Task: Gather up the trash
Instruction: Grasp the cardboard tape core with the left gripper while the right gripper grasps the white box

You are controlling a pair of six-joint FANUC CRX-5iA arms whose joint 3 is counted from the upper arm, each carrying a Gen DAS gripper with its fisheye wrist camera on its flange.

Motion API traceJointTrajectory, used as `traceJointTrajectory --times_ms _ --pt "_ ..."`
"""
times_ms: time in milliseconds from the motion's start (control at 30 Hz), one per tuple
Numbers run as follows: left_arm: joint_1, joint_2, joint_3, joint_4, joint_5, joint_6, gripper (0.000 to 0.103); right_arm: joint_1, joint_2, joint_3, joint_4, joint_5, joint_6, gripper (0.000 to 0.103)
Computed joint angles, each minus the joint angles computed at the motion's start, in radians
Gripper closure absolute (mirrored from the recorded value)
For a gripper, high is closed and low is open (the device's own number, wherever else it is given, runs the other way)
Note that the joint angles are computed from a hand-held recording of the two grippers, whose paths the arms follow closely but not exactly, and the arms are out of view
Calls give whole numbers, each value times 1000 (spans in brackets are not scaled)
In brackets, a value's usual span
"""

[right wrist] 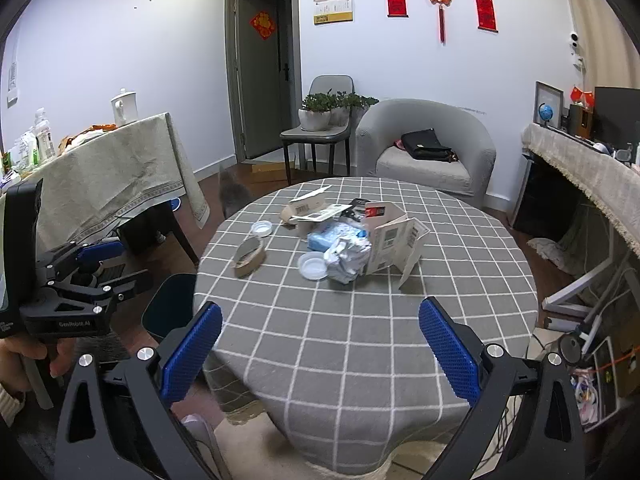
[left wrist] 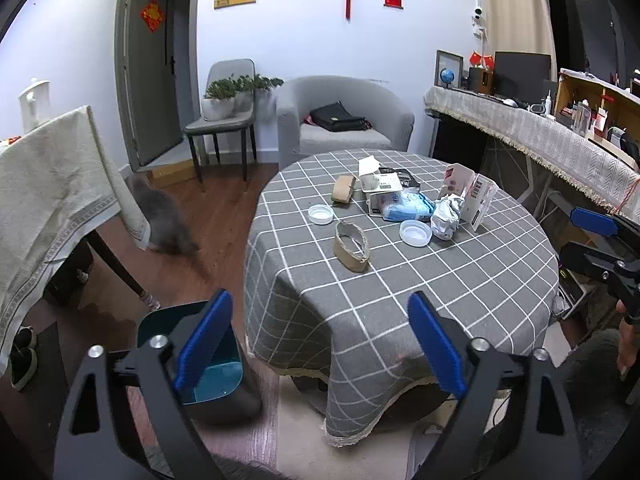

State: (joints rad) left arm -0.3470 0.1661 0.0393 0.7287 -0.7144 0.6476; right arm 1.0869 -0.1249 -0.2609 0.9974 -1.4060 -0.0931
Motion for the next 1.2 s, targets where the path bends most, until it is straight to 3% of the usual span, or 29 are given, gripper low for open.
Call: traceJointTrajectory --times_ms 233,500,733,1033,1200 --pt "-34 89 119 -49 -37 45 24 -73 -58 -38 -17 61 37 12" --pt "-78 192 262 -139 -85 116 37 -169 -86 -51 -44 155 132 13" --pt "-101 286 388 -230 -122 199 39 -238 -82 -47 -66 216 209 13" --pt "-112 386 523 -275 -182 266 66 -333 -79 -46 -97 327 285 14" --pt "-102 403 536 -238 -205 254 67 -384 -60 -34 -147 371 360 28"
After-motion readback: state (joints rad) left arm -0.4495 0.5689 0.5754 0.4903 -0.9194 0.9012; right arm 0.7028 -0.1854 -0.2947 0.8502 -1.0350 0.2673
